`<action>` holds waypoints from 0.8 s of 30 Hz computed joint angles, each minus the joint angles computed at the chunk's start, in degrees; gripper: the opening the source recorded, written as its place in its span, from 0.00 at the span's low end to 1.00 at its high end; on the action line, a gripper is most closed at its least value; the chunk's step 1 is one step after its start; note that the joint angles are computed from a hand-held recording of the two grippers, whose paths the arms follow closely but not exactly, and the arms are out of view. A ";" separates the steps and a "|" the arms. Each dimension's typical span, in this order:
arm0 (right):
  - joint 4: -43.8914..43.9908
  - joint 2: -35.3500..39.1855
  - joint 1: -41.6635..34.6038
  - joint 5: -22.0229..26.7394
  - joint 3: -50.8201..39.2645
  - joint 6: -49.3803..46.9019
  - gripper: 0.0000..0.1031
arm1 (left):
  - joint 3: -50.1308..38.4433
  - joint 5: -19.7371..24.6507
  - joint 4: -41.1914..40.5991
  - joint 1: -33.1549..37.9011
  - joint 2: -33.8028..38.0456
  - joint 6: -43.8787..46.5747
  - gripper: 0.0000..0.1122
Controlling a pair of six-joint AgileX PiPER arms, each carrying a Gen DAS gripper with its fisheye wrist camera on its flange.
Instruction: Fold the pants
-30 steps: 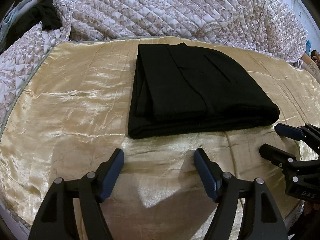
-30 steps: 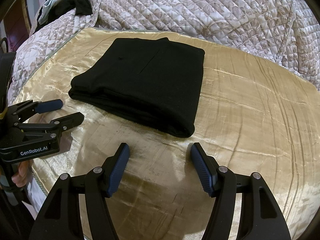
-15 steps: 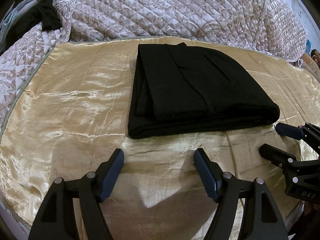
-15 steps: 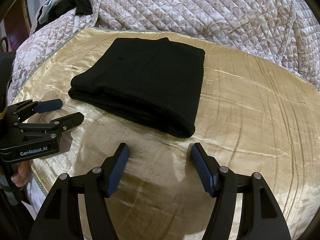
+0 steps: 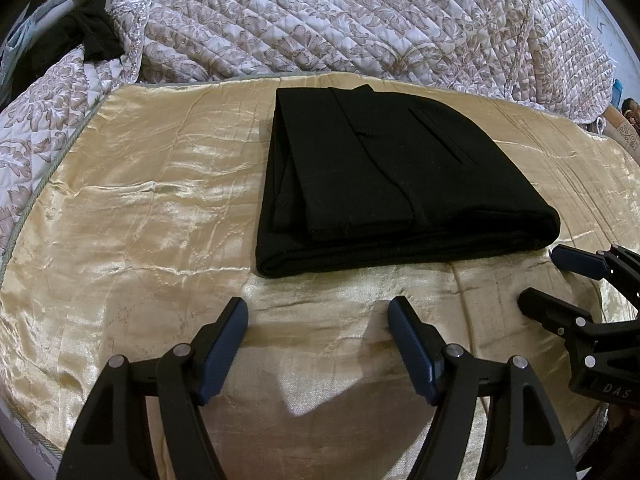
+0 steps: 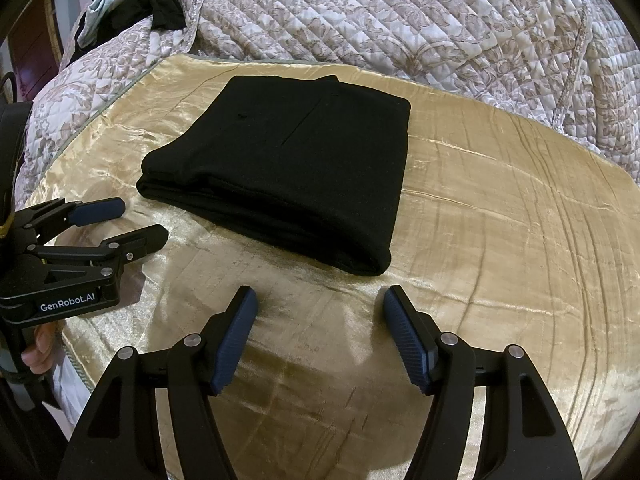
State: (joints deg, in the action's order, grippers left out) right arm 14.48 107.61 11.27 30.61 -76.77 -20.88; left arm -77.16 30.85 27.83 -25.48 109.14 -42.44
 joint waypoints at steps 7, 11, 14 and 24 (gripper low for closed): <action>-0.06 0.04 -0.02 -0.12 0.05 -0.03 0.65 | 0.03 0.00 0.05 0.00 0.02 -0.02 0.67; -0.26 -0.01 0.08 -0.16 0.11 0.13 0.65 | 0.03 -0.01 0.02 0.00 0.04 -0.03 0.67; -0.38 0.02 0.10 -0.20 0.09 0.22 0.65 | -0.01 0.03 0.10 -0.04 0.06 -0.07 0.67; -0.78 0.04 0.27 -0.32 0.06 0.61 0.66 | -0.11 0.18 0.29 -0.23 0.12 -0.44 0.67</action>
